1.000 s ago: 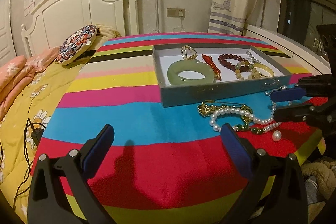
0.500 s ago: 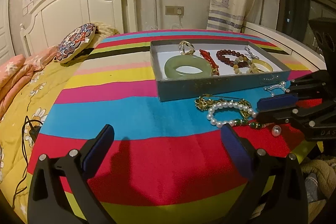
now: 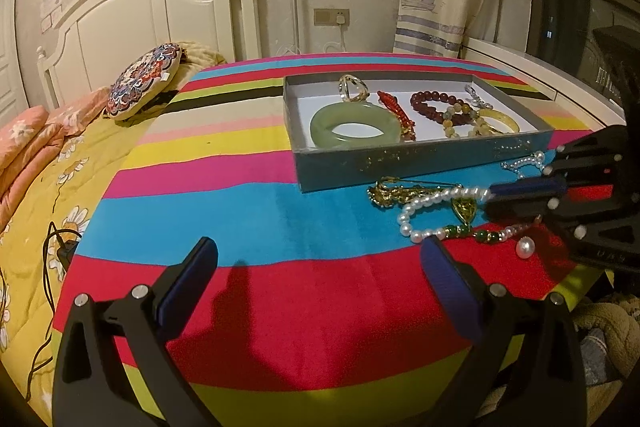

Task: Organize jewelry
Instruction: 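Grasp the pearl necklace with the right tool and lift it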

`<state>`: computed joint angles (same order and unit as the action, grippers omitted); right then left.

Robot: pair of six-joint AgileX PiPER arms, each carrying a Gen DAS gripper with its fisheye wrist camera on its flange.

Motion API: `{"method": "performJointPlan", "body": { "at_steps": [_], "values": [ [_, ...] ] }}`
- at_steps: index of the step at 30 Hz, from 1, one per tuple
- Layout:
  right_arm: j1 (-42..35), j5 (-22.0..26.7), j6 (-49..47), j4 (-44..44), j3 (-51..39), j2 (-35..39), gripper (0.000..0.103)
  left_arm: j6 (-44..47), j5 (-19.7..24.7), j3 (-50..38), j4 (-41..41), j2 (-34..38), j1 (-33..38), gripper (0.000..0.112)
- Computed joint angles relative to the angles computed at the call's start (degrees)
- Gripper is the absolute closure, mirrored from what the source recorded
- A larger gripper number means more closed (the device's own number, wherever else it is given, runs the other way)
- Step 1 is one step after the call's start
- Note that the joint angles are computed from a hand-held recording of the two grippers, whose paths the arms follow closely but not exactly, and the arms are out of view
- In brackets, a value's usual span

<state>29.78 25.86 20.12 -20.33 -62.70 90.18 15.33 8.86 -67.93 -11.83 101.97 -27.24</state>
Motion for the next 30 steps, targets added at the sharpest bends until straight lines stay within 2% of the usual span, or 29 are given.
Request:
{"method": "performJointPlan", "body": {
  "at_steps": [7, 13, 16, 24, 28, 30],
  "values": [
    [1.03, -2.48, 25.28, -25.24, 5.89, -9.05, 0.096, 1.35, 0.05, 0.41, -1.47, -0.12, 0.39, 0.012],
    [-0.46, -3.43, 40.93, -40.22, 9.34, -16.73, 0.096, 0.04, 0.34, 0.37, 0.00, -0.19, 0.14, 0.012],
    [-2.28, -3.52, 43.95, -43.00, 10.19, -19.61, 0.096, 0.51, 0.79, -0.03, -0.61, -0.05, 0.17, 0.012],
    [-6.22, -3.88, 45.68, -43.66, 12.50, -25.19, 0.096, 9.43, 4.28, -2.61, -11.19, 0.75, 0.76, 0.012],
    [-7.49, -4.57, 45.38, -43.18, 13.08, -26.31, 0.096, 9.81, 7.05, -5.42, -12.53, 1.95, 0.09, 0.012],
    [-7.81, -4.92, 45.04, -42.95, 13.37, -26.82, 0.096, 7.73, 8.48, -7.41, -10.45, 3.10, -0.70, 0.012]
  ]
}}
